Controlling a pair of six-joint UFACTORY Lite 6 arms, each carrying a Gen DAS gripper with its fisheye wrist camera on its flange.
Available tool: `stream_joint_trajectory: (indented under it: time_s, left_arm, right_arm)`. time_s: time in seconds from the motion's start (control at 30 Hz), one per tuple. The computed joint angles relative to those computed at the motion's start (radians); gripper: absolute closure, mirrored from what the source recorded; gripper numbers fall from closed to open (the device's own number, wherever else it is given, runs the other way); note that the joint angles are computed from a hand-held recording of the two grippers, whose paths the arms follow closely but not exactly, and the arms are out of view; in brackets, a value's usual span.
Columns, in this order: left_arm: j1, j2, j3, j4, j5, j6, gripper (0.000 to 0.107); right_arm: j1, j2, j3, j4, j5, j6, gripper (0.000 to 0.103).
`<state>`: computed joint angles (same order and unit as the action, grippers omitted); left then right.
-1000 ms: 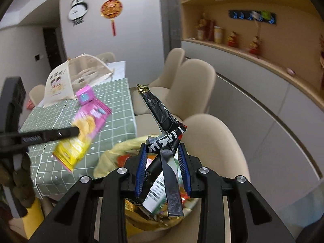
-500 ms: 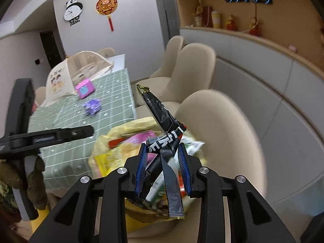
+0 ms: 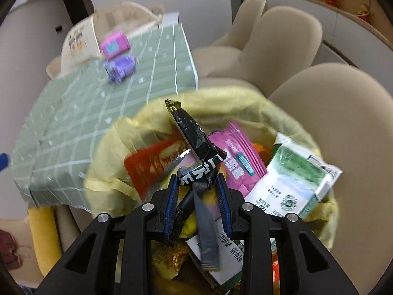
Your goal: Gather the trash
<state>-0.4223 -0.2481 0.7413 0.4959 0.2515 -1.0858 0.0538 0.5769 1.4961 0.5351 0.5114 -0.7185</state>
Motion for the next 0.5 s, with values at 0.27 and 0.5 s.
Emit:
stream_joint_trajectory:
  time_s: [0.27, 0.5]
  left_arm:
    - [0.017, -0.264, -0.200, 0.148, 0.122, -0.169, 0.027]
    - [-0.210, -0.464, -0.291, 0.312, 0.394, -0.359, 0.026]
  right_arm:
    - [0.022, -0.007, -0.017, -0.028, -0.015, 0.059, 0.055]
    - [-0.033, -0.347, -0.341, 0.244, -0.038, -0.149, 0.037]
